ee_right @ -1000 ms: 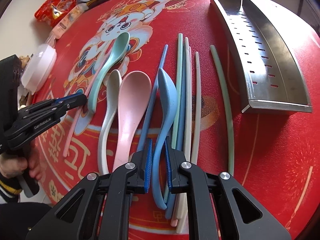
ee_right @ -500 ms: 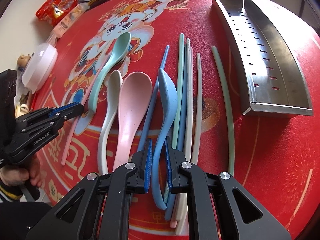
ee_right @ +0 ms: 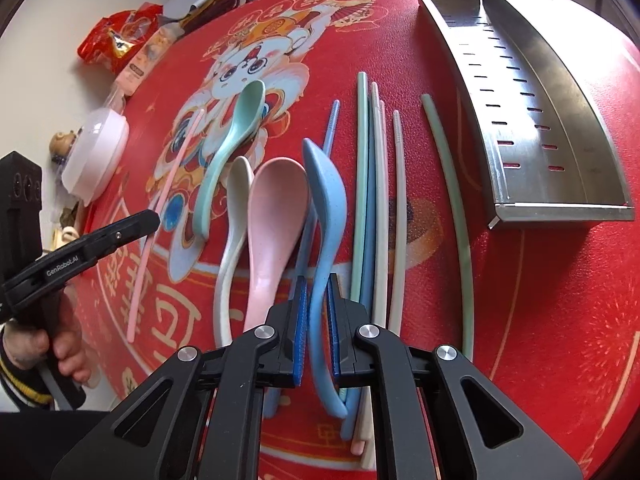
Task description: Organize utensils
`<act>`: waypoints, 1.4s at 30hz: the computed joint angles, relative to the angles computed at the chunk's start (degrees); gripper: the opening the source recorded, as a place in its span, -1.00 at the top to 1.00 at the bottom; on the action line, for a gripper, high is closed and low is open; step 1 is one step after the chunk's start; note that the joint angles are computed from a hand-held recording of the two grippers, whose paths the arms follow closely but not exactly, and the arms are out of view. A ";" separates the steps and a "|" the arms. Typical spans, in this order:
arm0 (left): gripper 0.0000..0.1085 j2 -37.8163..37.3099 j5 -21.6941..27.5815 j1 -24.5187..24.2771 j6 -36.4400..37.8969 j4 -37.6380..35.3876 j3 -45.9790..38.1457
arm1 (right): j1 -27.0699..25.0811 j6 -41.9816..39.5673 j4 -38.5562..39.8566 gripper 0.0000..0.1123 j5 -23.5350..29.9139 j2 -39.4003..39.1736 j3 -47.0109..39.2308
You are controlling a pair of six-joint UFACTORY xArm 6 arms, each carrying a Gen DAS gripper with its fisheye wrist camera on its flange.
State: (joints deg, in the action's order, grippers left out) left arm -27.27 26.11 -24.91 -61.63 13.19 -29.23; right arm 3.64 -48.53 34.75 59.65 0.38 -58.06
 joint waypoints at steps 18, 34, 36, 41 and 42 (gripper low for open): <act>0.90 4.90 -1.06 -1.29 2.21 -3.65 -8.49 | -6.12 2.44 6.33 0.88 6.76 2.41 -5.76; 0.90 41.29 -8.79 -3.33 4.90 -14.10 -44.51 | -12.45 8.76 5.28 0.88 9.22 18.59 -29.89; 0.90 45.38 -6.94 -3.08 2.58 -12.53 -49.26 | -12.62 9.41 4.63 0.88 9.75 20.51 -32.31; 0.90 52.91 -2.59 -2.14 -0.89 -9.34 -58.55 | -13.23 10.57 4.36 0.88 11.22 23.97 -36.72; 0.90 54.01 -1.62 -1.89 -1.49 -8.55 -59.96 | -13.31 10.48 4.37 0.88 11.30 24.27 -37.08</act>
